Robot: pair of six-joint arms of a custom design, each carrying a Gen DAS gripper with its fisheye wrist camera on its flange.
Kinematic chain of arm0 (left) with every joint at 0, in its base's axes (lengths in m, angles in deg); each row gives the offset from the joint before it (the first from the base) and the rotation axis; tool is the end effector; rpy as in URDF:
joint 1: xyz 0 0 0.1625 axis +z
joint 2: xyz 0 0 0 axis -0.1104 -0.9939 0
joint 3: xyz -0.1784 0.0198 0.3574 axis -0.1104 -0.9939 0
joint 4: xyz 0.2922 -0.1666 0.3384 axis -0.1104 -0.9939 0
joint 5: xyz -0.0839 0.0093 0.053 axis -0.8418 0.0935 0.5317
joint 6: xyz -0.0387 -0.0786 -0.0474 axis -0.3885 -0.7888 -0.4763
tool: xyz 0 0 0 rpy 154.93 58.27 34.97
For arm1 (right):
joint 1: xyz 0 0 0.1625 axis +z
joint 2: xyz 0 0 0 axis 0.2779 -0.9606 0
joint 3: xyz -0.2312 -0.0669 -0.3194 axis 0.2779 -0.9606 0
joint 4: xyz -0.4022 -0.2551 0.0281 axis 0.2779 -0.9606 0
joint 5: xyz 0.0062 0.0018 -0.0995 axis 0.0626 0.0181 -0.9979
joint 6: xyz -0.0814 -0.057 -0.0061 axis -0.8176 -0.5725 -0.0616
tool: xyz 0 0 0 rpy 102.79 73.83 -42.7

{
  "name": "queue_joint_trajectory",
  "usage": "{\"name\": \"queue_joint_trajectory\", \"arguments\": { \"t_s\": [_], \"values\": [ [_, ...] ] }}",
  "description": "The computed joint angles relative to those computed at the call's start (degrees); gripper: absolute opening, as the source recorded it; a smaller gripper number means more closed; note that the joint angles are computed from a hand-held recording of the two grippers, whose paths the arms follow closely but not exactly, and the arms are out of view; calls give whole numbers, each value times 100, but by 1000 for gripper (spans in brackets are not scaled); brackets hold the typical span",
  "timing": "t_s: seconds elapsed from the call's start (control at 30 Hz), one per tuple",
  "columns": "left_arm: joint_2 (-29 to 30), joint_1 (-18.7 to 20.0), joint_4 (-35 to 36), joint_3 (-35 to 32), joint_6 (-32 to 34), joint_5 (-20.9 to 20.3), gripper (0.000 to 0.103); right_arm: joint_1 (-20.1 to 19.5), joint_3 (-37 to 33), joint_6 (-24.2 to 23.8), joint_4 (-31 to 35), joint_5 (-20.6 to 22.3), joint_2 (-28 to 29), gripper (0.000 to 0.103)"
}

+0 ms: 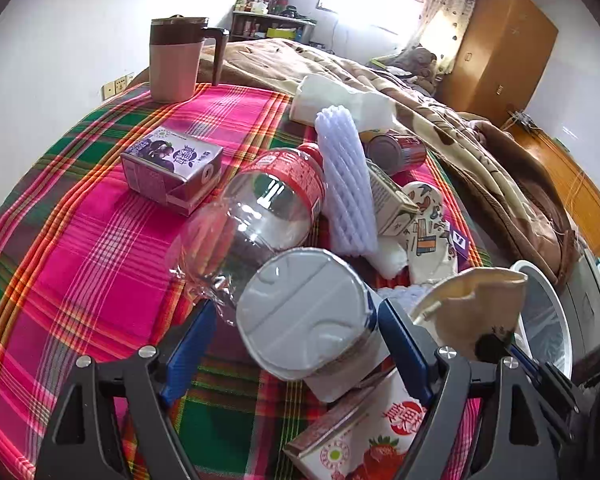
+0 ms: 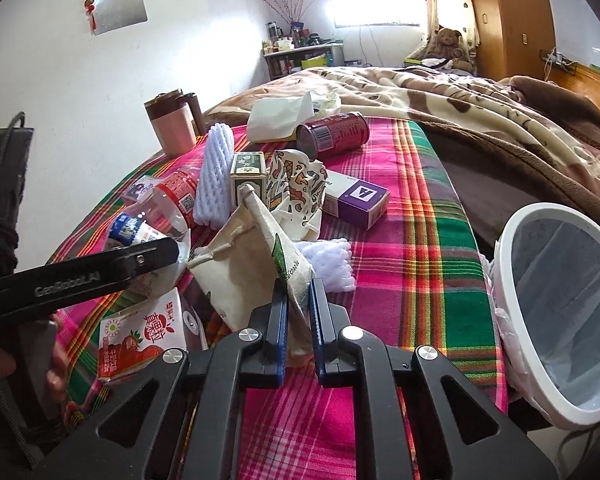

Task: Collect trash
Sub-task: 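Grasp the beige paper bag with the right gripper while the left grasps a white lid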

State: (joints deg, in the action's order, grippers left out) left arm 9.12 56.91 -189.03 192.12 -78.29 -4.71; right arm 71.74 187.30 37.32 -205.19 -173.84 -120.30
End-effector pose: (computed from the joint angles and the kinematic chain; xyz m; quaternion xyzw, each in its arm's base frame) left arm -0.1637 -0.5311 0.0348 0.0268 0.8915 -0.3617 0.2716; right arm 0.0929 -0.5018 0.1220 0.2444 -0.8880 0.3179 0.2252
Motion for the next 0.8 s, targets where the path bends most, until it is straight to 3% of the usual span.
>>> {"name": "queue_joint_trajectory", "arguments": {
  "t_s": [0.1,0.27,0.8],
  "values": [
    [33,20,103,-36,-58,-34,76,-32,0,55,25,62,-17,9],
    [52,-11,86,-39,-26,-49,54,-82,19,55,11,159,-50,9],
    [-103,-564,-347,182,506,364,54,-157,194,224,-368,514,-422,9]
  ]
}}
